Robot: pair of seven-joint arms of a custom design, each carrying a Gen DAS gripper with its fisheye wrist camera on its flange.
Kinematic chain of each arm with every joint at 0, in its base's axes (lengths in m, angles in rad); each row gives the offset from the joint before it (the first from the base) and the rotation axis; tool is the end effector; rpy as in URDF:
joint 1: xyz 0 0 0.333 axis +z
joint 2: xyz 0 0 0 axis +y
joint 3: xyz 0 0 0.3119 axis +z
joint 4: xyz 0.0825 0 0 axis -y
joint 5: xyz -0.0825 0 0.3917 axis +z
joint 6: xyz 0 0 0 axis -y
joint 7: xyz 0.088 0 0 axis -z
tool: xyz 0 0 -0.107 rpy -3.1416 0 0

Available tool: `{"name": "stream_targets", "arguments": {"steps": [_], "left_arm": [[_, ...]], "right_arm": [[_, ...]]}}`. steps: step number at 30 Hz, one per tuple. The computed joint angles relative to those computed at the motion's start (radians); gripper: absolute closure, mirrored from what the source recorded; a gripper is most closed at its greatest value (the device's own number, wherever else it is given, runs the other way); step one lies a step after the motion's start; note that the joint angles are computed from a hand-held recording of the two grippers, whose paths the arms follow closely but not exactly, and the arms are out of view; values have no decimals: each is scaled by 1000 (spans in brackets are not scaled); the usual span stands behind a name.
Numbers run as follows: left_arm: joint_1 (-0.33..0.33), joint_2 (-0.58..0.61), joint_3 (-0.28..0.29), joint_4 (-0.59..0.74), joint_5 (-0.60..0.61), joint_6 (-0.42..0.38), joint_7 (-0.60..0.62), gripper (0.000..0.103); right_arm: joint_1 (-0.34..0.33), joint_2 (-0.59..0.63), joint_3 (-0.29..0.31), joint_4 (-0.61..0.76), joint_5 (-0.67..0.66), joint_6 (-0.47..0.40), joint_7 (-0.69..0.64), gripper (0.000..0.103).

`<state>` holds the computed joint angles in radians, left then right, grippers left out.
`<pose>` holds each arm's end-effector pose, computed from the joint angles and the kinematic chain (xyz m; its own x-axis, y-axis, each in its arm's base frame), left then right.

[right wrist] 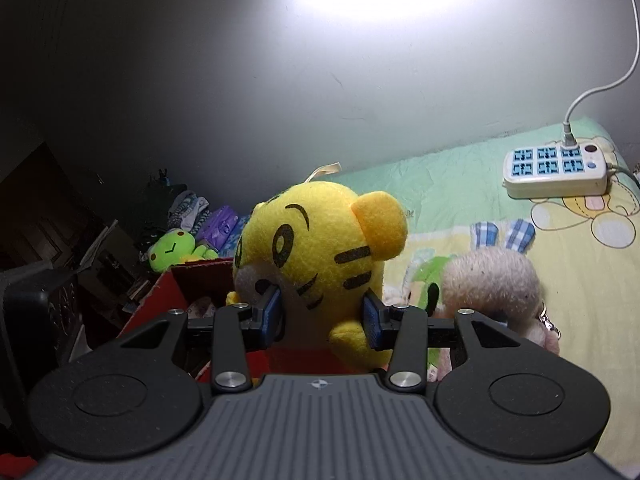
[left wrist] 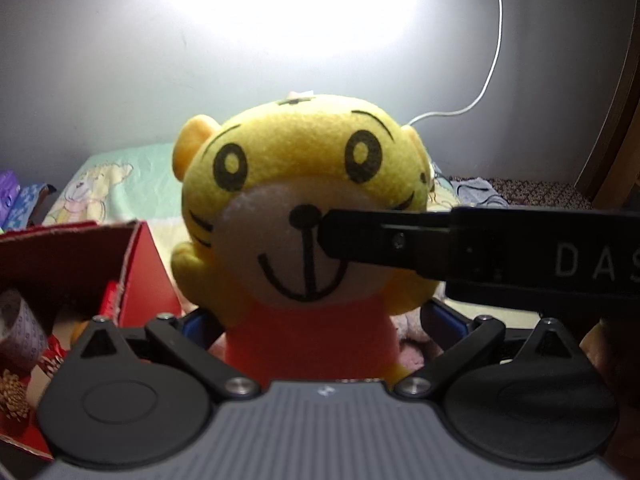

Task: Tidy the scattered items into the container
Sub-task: 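Carry the yellow tiger plush with the right gripper toward the red box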

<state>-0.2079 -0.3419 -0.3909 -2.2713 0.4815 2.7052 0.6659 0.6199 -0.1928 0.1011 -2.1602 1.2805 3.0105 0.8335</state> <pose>0.4031 -0.3172 0.5597 -0.1232 -0.9889 0.0827 -0.6602 0.0194 -0.7508 0.4430 0.3003 0.5544 0.4766 -0.7261 -0.4956 -0.6428 0.0967 -0.7599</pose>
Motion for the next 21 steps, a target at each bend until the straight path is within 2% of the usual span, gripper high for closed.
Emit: {"name": "stream_targets", "arguments": {"steps": [4, 6, 9, 12, 16, 18, 21], "left_arm": [[36, -89, -7, -39, 40, -12, -36, 2], [48, -133, 3, -65, 36, -23, -31, 2], [59, -209, 34, -119, 12, -36, 4, 2], [64, -278, 85, -183, -34, -26, 70, 2], [110, -347, 121, -247, -78, -37, 154, 2], [115, -366, 162, -269, -114, -39, 217, 2], [131, -385, 202, -289, -150, -53, 317, 2]], "right_arm": [[27, 39, 9, 83, 149, 12, -175, 58], [20, 71, 32, 128, 178, 3, -203, 58], [16, 135, 73, 203, 206, 1, -231, 58], [24, 224, 123, 303, 244, 47, -284, 58], [39, 346, 181, 422, 142, 86, -162, 58], [50, 405, 207, 476, 75, 121, -98, 58], [108, 481, 172, 535, -135, 133, 145, 58]]}}
